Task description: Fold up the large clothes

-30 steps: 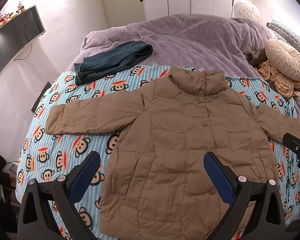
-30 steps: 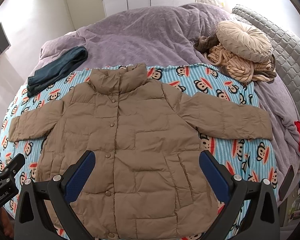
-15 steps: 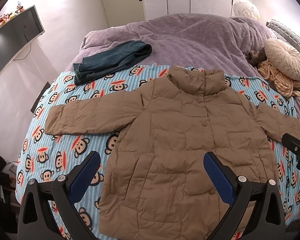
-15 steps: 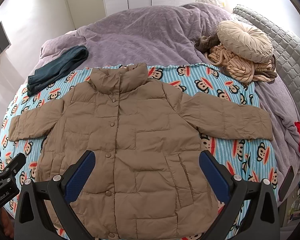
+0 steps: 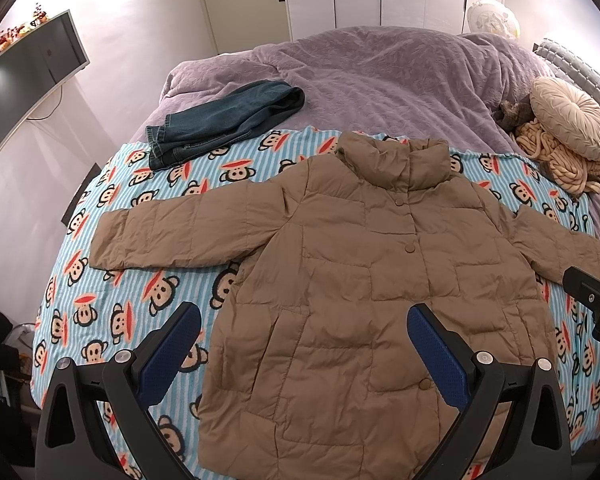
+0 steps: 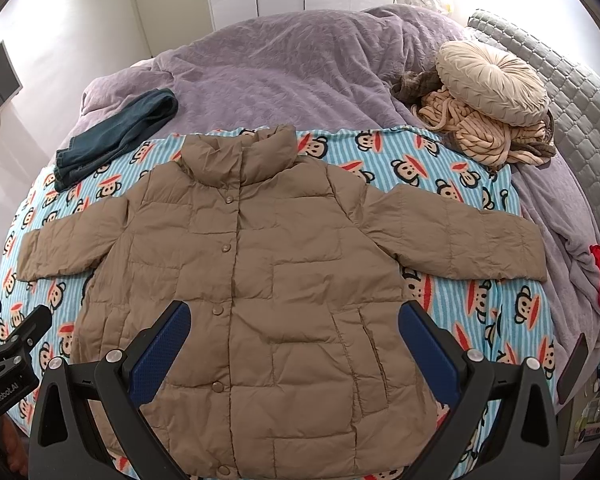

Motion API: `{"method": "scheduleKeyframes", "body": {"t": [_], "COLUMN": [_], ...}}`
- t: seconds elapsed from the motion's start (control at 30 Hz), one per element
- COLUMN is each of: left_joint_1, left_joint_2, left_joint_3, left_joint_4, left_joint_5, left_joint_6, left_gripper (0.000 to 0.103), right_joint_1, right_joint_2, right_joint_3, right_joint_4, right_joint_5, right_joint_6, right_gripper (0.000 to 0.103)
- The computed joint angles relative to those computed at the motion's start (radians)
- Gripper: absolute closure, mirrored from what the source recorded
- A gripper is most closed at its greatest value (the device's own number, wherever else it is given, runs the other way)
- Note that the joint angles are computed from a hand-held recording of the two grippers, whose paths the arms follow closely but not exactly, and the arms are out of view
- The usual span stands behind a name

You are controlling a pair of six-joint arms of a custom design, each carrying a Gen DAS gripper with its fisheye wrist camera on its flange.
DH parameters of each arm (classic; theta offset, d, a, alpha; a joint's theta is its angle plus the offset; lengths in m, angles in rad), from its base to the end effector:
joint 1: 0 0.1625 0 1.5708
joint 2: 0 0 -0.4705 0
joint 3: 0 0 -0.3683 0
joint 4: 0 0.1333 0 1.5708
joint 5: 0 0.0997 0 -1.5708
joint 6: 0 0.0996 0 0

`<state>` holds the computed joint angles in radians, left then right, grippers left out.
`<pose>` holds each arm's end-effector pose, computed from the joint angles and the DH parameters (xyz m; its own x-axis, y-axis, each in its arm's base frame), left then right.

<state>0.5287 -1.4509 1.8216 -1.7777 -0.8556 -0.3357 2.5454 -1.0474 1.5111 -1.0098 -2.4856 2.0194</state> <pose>-0.3192 -0.4165 0.4058 -0.5530 0.5025 -0.6646 0.7093 0.7024 -0.0592 0.4976 -0.2719 0.2885 -0.4817 0.6466 0.5915 -0.0099 0.6709 -0.7415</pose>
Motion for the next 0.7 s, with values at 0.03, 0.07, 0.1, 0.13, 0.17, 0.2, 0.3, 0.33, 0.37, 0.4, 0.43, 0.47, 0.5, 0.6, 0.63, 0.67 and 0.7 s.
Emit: {"method": "scheduleKeyframes", "body": {"t": [0.03, 0.07, 0.1, 0.13, 0.17, 0.2, 0.3, 0.33, 0.37, 0.4, 0.43, 0.47, 0.5, 0.6, 0.63, 0.67, 0.7], "left_joint_1": [0.001, 0.0, 0.0, 0.0, 0.001, 0.001, 0.001, 0.001, 0.002, 0.003, 0.003, 0.004, 0.004, 0.005, 0.005, 0.005, 0.006], "left_joint_2": [-0.001, 0.0, 0.0, -0.001, -0.003, -0.001, 0.001, 0.0, 0.0, 0.002, 0.002, 0.002, 0.003, 0.005, 0.005, 0.003, 0.005], "left_joint_3": [0.001, 0.0, -0.001, 0.003, 0.009, 0.005, 0.003, 0.005, 0.008, 0.009, 0.011, 0.015, 0.013, 0.011, 0.01, 0.014, 0.011], "left_joint_4": [-0.001, 0.001, 0.0, -0.003, -0.008, -0.005, -0.001, -0.001, -0.003, -0.005, -0.006, -0.01, -0.01, -0.009, -0.008, -0.01, -0.009], "left_joint_5": [0.0, 0.0, 0.0, 0.0, 0.002, 0.001, 0.0, 0.0, 0.0, 0.0, -0.002, -0.002, -0.001, -0.001, -0.002, -0.003, -0.003], "left_joint_6": [0.0, 0.0, 0.001, 0.003, 0.004, 0.001, 0.0, -0.001, -0.001, -0.001, -0.002, -0.002, 0.0, 0.001, 0.0, 0.0, 0.0], "left_gripper": [0.0, 0.0, 0.0, 0.0, 0.0, 0.0, 0.0, 0.0, 0.0, 0.0, 0.0, 0.0, 0.0, 0.0, 0.0, 0.0, 0.0], "right_joint_1": [0.0, 0.0, 0.0, -0.001, -0.001, -0.001, -0.002, -0.002, -0.002, -0.002, -0.003, -0.002, -0.003, -0.003, -0.003, -0.004, -0.004], "right_joint_2": [0.0, 0.001, 0.0, 0.0, 0.0, 0.001, 0.001, 0.0, 0.0, 0.0, -0.001, 0.0, 0.0, -0.002, -0.002, -0.002, -0.002], "right_joint_3": [-0.001, 0.0, 0.001, -0.001, 0.0, -0.002, -0.003, -0.002, -0.002, -0.001, -0.001, 0.001, 0.001, 0.003, 0.002, 0.002, 0.001], "right_joint_4": [0.0, 0.001, -0.001, 0.0, -0.001, 0.0, 0.001, -0.001, -0.002, -0.003, -0.005, -0.005, -0.004, -0.005, -0.005, -0.004, -0.004], "right_joint_5": [0.0, 0.0, 0.0, 0.0, 0.001, 0.0, 0.001, 0.0, 0.0, 0.001, 0.002, 0.001, 0.001, 0.002, 0.002, 0.002, 0.002], "right_joint_6": [-0.001, 0.002, 0.001, 0.0, 0.001, 0.001, 0.001, 0.0, -0.001, -0.001, -0.002, -0.001, -0.001, -0.002, -0.002, -0.002, -0.002], "right_gripper": [0.0, 0.0, 0.0, 0.0, 0.0, 0.0, 0.0, 0.0, 0.0, 0.0, 0.0, 0.0, 0.0, 0.0, 0.0, 0.0, 0.0]}}
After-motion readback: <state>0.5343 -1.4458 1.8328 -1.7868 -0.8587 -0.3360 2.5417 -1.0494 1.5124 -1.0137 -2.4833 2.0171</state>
